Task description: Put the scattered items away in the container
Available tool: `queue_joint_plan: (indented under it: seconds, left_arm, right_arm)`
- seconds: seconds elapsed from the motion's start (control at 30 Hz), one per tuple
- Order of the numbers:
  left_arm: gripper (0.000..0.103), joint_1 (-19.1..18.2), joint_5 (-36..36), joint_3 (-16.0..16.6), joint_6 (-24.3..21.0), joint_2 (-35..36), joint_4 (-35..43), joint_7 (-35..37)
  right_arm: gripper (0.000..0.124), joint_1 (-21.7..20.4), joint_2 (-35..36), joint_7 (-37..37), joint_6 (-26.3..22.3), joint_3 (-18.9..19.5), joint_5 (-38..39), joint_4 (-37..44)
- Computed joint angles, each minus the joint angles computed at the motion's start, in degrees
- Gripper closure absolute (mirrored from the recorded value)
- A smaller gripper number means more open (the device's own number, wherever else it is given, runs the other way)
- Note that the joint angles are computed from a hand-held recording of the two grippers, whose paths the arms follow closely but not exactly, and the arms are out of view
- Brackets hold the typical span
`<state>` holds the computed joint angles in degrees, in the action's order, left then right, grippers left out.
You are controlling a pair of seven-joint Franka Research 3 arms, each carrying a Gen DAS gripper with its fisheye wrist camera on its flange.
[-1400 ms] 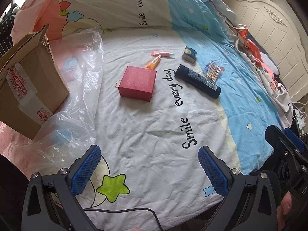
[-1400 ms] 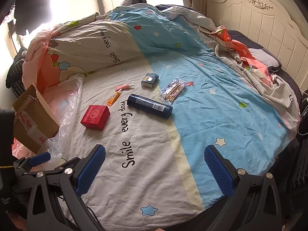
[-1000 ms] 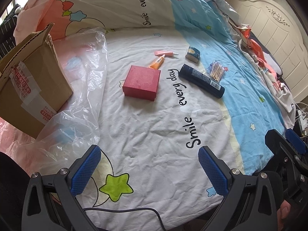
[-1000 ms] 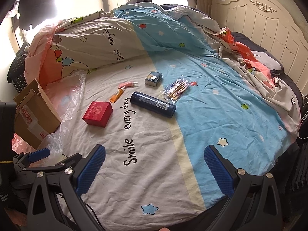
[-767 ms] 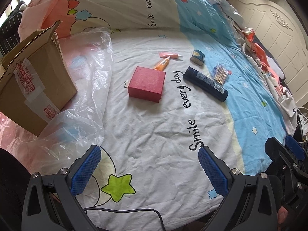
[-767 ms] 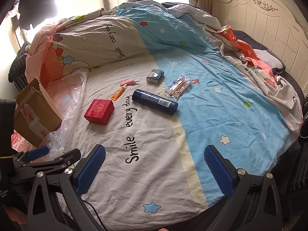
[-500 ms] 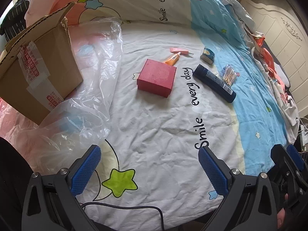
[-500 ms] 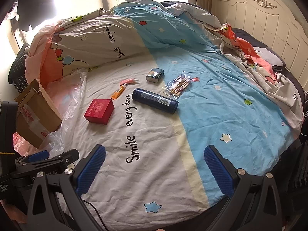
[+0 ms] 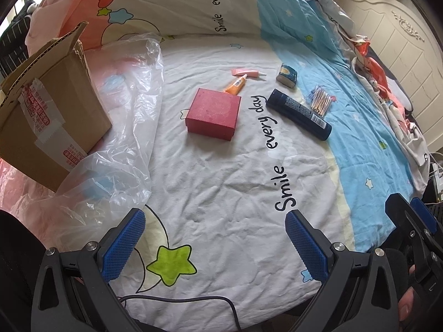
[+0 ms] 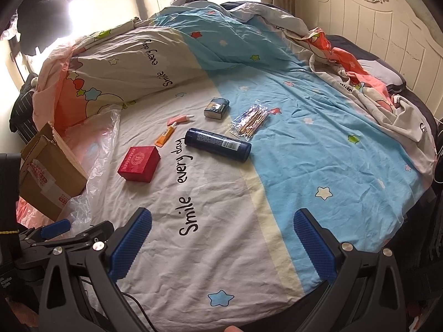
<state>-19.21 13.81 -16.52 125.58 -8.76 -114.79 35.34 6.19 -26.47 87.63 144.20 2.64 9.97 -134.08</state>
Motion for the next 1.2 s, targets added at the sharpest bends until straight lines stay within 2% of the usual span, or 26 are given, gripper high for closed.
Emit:
queue_joint_plan:
  seconds: [0.47,0.57,0.97,1.1,1.2]
  left_arm:
    - [0.0,-0.4,2.9,-0.4,0.4,0.5,0.5,0.9]
    - [0.0,-0.5,4.5,-1.0,-0.7,1.1,1.6,-0.8]
    - [0.0,-1.0,5.9,-1.0,-1.1,1.9,2.0,0.6]
    - [0.0,-0.7,4.3,-0.4,1.0,1.4,0.8,0.1]
    - [0.0,-0.6,5.4,-0.6,0.3,2.0,1.3,-0.1]
  right_arm:
    - [0.021,0.6,0.8,-1.4,-0.8,-0.2,0.0,0.6]
    - [0.021,0.9,1.1,-2.3,-1.0,-0.5,0.5,0.8]
    - [0.021,0.7,3.1,-3.0,-2.1,-1.0,1.5,2.7]
    - [0.021,1.1,4.0,-4.4,-2.9,-1.5,2.4,3.6]
    - [0.021,1.3,5.0,-5.3,-3.7,-1.9,3.2,4.4]
